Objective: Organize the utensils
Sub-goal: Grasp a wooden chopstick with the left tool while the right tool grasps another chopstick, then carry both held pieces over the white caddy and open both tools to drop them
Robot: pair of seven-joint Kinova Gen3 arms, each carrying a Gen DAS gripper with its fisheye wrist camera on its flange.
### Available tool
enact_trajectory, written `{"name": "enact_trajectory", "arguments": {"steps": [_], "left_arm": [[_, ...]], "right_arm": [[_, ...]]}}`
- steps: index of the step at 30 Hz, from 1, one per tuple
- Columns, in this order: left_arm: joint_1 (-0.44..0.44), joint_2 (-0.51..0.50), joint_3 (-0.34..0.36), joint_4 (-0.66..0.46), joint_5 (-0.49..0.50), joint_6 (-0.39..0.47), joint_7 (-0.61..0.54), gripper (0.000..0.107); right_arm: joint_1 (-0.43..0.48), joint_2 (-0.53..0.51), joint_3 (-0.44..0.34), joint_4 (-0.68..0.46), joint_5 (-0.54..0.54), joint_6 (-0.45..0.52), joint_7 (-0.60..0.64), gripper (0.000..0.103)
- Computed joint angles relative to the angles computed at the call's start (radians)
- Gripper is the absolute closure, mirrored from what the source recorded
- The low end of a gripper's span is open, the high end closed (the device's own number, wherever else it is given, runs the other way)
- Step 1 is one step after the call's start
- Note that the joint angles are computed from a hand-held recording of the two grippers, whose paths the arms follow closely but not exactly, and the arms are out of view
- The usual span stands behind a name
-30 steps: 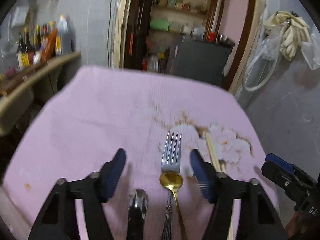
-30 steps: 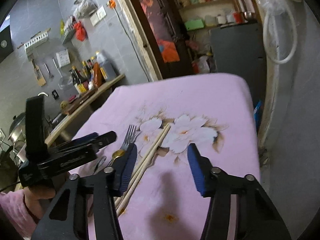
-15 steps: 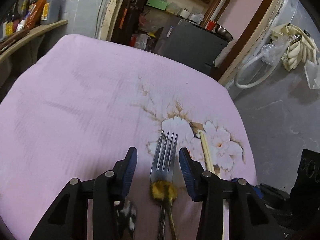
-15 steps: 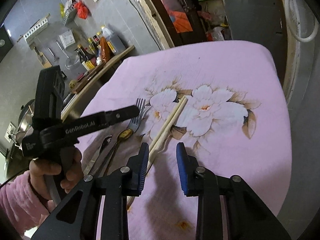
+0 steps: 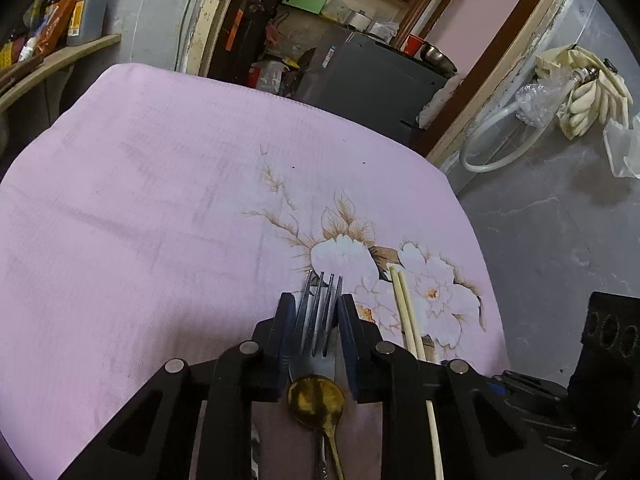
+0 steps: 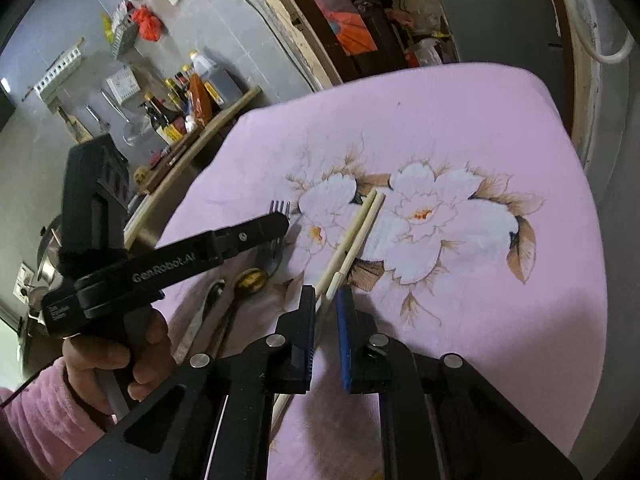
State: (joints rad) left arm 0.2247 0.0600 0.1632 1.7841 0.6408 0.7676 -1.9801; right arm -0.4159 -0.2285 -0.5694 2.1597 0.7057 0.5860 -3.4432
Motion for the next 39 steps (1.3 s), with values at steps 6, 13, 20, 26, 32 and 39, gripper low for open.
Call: {"name": "enact_trajectory", "arguments": {"steps": [6, 13, 20, 26, 32, 39], "left_arm": [[0.010, -0.034, -0.003, -0.001, -0.036, 0.004, 0.029, 0.102], [0.003, -0.016, -0.015, -0.034, -0.019, 0.075, -0.013, 0.104], [0.015, 0.032, 0.004, -0.125, -0.118, 0.181, 0.043, 0.104], [0.028, 0.030, 0.012, -0.137, -0.166, 0.195, 0.072, 0.104], [0.011, -0.120, -0.017, -0.054, -0.118, 0.136, 0.047, 0.105], [0.037, -0.354, -0.115, -0.013, -0.091, 0.117, -0.001, 0.105]], "right_arm": [[0.098, -0.070, -0.108, 0.014, 0.018, 0.006, -0.056, 0.094], [0.192, -0.127, -0.190, -0.008, -0.106, 0.061, 0.011, 0.095], [0.174, -0.113, -0.233, -0.030, -0.092, 0.143, -0.052, 0.096], [0.154, -0.117, -0.257, -0.066, -0.091, 0.239, -0.087, 0.096], [0.291, -0.198, -0.388, -0.172, -0.165, 0.399, -0.033, 0.098], [0.615, -0.326, -0.664, -0.464, -0.185, 0.675, 0.114, 0.099]]}}
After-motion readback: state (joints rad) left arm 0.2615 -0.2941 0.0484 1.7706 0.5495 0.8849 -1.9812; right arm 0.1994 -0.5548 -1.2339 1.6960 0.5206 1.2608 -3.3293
